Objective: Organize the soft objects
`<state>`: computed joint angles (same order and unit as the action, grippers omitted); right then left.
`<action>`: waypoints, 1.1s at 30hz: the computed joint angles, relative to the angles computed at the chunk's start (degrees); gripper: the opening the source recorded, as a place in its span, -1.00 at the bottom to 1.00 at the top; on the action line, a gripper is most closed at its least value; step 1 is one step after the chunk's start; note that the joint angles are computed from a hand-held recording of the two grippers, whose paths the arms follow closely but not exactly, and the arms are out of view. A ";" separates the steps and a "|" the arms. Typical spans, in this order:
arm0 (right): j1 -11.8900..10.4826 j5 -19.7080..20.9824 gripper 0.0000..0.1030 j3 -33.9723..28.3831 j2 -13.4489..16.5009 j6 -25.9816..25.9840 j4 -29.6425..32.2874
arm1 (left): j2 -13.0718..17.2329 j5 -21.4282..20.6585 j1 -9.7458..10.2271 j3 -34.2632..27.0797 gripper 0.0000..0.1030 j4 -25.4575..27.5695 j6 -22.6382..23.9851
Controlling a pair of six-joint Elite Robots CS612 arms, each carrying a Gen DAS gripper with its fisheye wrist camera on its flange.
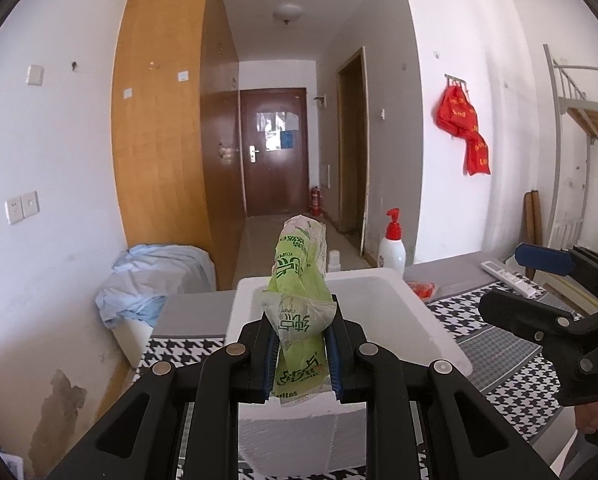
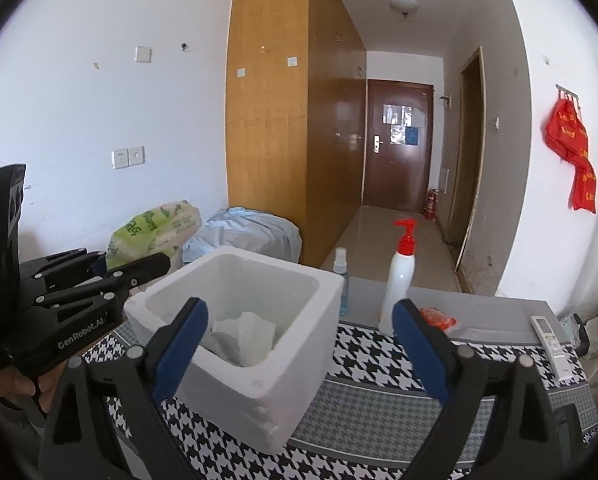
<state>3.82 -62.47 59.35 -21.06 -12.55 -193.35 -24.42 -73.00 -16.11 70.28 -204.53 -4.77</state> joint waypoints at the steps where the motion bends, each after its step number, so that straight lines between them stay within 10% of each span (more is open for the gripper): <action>1: -0.09 -0.30 0.86 0.01 0.03 0.13 0.05 | 0.10 -0.17 -0.03 -0.20 -0.57 0.08 0.13; 22: -1.10 -3.18 0.86 -0.36 0.59 2.66 0.70 | 2.30 -4.37 0.26 -5.88 -0.52 7.70 -1.42; 27: -1.14 -3.39 0.86 -0.84 0.83 3.34 1.58 | 2.80 -2.58 0.16 -6.65 0.26 8.36 -0.74; 33: -1.22 -3.13 0.86 -1.18 1.03 3.28 1.94 | 2.54 -1.79 0.26 -5.85 0.66 6.52 -1.08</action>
